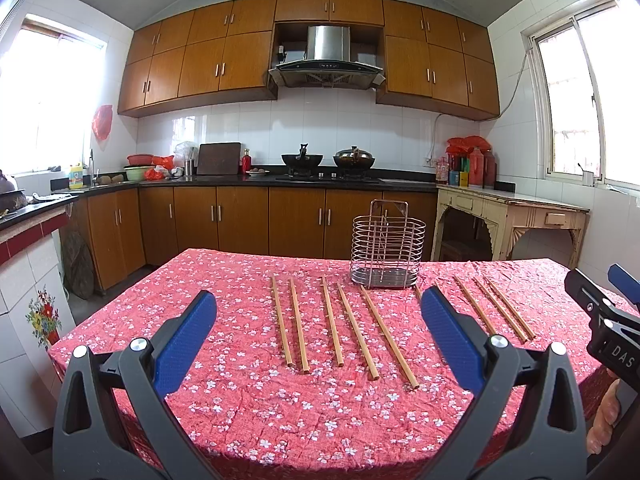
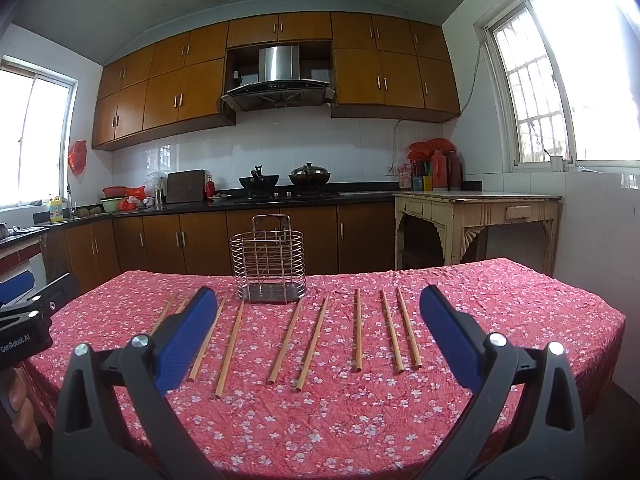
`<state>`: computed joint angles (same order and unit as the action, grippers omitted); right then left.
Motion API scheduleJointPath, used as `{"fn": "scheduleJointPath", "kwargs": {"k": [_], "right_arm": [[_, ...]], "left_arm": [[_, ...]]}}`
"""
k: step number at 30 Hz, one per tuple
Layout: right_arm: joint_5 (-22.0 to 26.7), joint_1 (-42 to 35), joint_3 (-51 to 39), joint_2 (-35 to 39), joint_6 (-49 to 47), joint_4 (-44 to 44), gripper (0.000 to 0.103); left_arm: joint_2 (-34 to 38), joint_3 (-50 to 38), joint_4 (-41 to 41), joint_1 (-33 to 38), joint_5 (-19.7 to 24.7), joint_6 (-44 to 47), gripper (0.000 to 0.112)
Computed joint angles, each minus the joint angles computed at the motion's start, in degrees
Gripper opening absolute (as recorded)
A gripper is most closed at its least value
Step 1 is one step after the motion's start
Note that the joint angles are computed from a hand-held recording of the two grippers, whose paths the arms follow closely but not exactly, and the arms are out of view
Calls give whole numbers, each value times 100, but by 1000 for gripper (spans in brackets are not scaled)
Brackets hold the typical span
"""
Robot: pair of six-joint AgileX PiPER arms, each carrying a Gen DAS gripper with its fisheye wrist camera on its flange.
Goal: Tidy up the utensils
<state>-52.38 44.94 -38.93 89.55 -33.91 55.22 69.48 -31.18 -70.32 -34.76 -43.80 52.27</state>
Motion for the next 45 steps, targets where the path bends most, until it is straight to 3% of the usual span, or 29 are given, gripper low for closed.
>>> {"fn": "scheduleJointPath", "kwargs": {"k": [12, 17, 21, 25, 27, 30, 34, 43, 45], "right_arm": [[155, -196, -15, 59, 149, -78, 99], [718, -839, -223, 328, 288, -142, 99], [1224, -1471, -527, 732, 273, -85, 98], [2186, -2269, -1126, 1255, -2, 204, 78], [2634, -2552, -1473, 1536, -327, 482, 63], [3207, -2894, -1933, 1964, -688, 779, 48], [3613, -3070, -2404, 2377, -1446, 1511, 32], [3622, -3087, -3028, 2744, -3401, 3279, 19], [3544, -3068, -3048, 2737, -3646, 3534, 12]], "left_arm": [[173, -34, -34, 32, 8, -97, 101], [580, -251, -450, 348, 48, 50, 101], [806, -334, -571, 764, 365, 112, 101], [991, -466, -558, 1437, 1108, 210, 101], [1138, -538, -477, 1736, 1437, 181, 101], [1288, -632, -439, 2009, 1708, 219, 100], [1470, -697, -328, 2266, 1956, 179, 95], [1778, -848, -149, 2611, 2390, 114, 84], [1852, -907, -195, 2636, 2455, 180, 81]]}}
